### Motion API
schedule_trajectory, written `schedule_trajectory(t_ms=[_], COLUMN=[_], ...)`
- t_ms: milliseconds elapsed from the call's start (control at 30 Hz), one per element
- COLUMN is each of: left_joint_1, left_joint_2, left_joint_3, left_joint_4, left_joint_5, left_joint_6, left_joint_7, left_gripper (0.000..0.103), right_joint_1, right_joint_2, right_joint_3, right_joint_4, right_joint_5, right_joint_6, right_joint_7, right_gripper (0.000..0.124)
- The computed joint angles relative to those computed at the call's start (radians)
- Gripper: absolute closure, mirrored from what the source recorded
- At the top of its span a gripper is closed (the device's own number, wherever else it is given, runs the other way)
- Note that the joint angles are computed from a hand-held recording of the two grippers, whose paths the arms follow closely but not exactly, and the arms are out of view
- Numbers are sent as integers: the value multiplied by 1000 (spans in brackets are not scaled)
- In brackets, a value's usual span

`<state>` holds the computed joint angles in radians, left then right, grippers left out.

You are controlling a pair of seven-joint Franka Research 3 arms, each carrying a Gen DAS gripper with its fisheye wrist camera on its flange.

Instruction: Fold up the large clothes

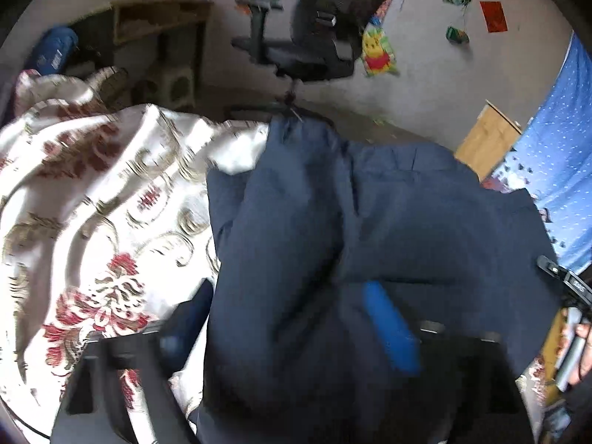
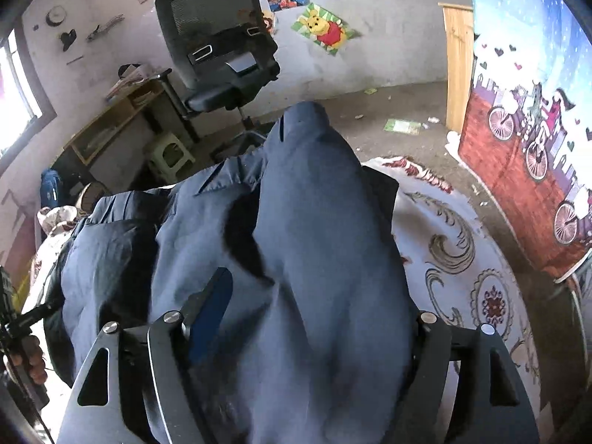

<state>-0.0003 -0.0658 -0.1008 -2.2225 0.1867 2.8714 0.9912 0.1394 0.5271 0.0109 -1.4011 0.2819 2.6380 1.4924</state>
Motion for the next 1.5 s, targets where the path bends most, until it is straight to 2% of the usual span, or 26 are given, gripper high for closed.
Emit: schedule_trajectory(t_ms=[67, 167, 233, 367, 533, 667, 800, 933, 1033, 1200, 1267, 1433, 1500], left_joint_1=[33, 42, 46, 61, 37, 30, 17, -5, -14, -33, -42, -44, -49], left_joint_2=[-28, -54, -81, -124, -169, -228, -291, -356, -413, -512, -550, -625, -650], left_joint_3=[-29, -48, -61, -112, -141, -176, -197, -204, -231, -262, -271, -314, -328], left_joint_4=[-12, 1, -2, 15, 33, 22, -8, -55, -97, -169, -197, -239, -253], left_joint_5=[194, 318, 386, 578, 689, 773, 815, 814, 804, 778, 758, 743, 742], left_joint_6=[12, -24, -30, -83, -144, -189, -215, -211, -241, -255, -257, -284, -292], left_joint_7=[-178, -282, -337, -504, -588, -703, -776, -775, -787, -814, -824, -843, -847], left_gripper=[8, 7, 6, 0, 0, 0, 0, 0, 0, 0, 0, 0, 0], right_joint_1=[26, 50, 54, 49, 30, 17, -21, 0, 55, 185, 224, 391, 409], right_joint_2=[-24, -66, -94, -159, -251, -335, -428, -516, -583, -675, -719, -813, -842], right_joint_3=[-28, -49, -55, -42, -8, 25, 96, 114, 81, 0, -22, -127, -130], right_joint_4=[-39, -94, -125, -198, -310, -407, -507, -581, -632, -720, -767, -861, -893], right_joint_5=[-45, -94, -109, -100, -53, 1, 172, 422, 586, 719, 724, 762, 742], right_joint_6=[43, 110, 149, 229, 325, 394, 455, 483, 489, 527, 544, 613, 631], right_joint_7=[16, 27, 34, 27, -29, -100, -281, -516, -685, -826, -837, -910, -894], right_gripper=[43, 41, 34, 32, 27, 26, 23, 22, 22, 22, 22, 22, 22])
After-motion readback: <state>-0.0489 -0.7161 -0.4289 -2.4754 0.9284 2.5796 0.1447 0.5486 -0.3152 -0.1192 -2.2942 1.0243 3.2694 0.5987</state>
